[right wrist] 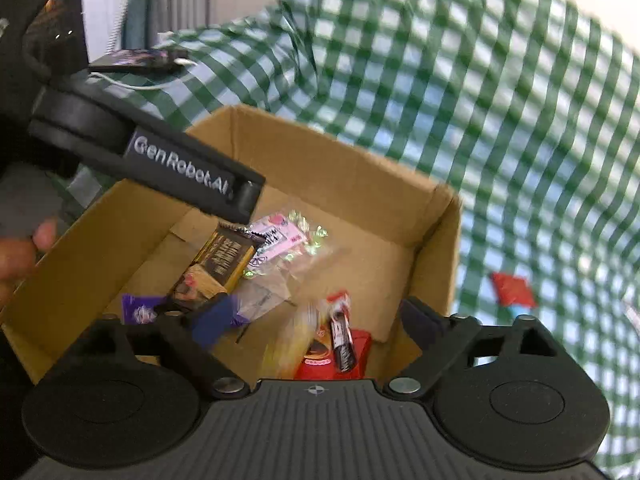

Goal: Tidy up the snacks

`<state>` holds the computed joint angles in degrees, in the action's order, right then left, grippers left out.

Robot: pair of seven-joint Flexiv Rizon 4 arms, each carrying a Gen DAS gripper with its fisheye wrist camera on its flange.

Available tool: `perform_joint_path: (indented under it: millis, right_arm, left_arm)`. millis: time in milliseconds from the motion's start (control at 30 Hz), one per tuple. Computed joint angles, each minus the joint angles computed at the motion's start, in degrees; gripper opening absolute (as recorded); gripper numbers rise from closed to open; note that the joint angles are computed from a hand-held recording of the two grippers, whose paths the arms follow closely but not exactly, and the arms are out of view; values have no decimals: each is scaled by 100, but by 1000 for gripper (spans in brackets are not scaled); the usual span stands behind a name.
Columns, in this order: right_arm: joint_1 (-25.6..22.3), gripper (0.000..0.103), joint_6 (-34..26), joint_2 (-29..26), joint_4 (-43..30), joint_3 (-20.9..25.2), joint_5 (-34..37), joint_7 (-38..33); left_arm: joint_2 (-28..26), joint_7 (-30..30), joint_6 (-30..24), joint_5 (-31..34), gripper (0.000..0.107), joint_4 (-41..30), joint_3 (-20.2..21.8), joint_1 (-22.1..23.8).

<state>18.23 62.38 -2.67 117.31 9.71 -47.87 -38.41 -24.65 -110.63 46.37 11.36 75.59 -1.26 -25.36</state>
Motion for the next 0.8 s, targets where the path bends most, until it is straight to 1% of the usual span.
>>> perform_joint_path:
  millis: [100, 200, 267, 333, 433, 533, 567, 700, 800]
  right_arm:
    - [59, 94, -277, 327, 153, 159, 92, -1]
    - [85, 94, -515, 721, 343, 357, 319, 233]
    - [93, 94, -670, 998, 478, 508, 443, 508]
    - [100, 95, -793, 1273, 610, 664, 573, 851]
    - [128, 95, -954, 1615, 761, 905, 711, 1333]
    - [199, 96, -1140, 1853, 842, 1100, 683, 1461]
    - [222, 96, -1205, 1913, 854, 1155, 646, 1459]
    - [226, 97, -1377, 2163, 926, 1350, 363, 1740]
    - [247, 98, -1524, 2303, 955, 1524, 139, 2024]
  left_arm:
    - [429, -123, -124, 199, 103, 407, 71, -96]
    - [1002, -280, -262, 428, 103, 966, 40, -146]
    - [1377, -485, -400, 585, 103, 1317, -27, -146]
    - [1793, -546, -415, 627, 103, 1766, -131, -105]
    - [2270, -751, -417, 829, 103, 2196, -302, -32]
    - [2607, -870, -370, 879, 103, 2480, -500, 85]
    - [2701, -960, -384, 1001, 103, 2516, -586, 128]
    - [3080, -1034, -188, 1076, 103, 2791, -776, 283]
    - [3316, -1109, -137, 1159, 103, 2938, -931, 390]
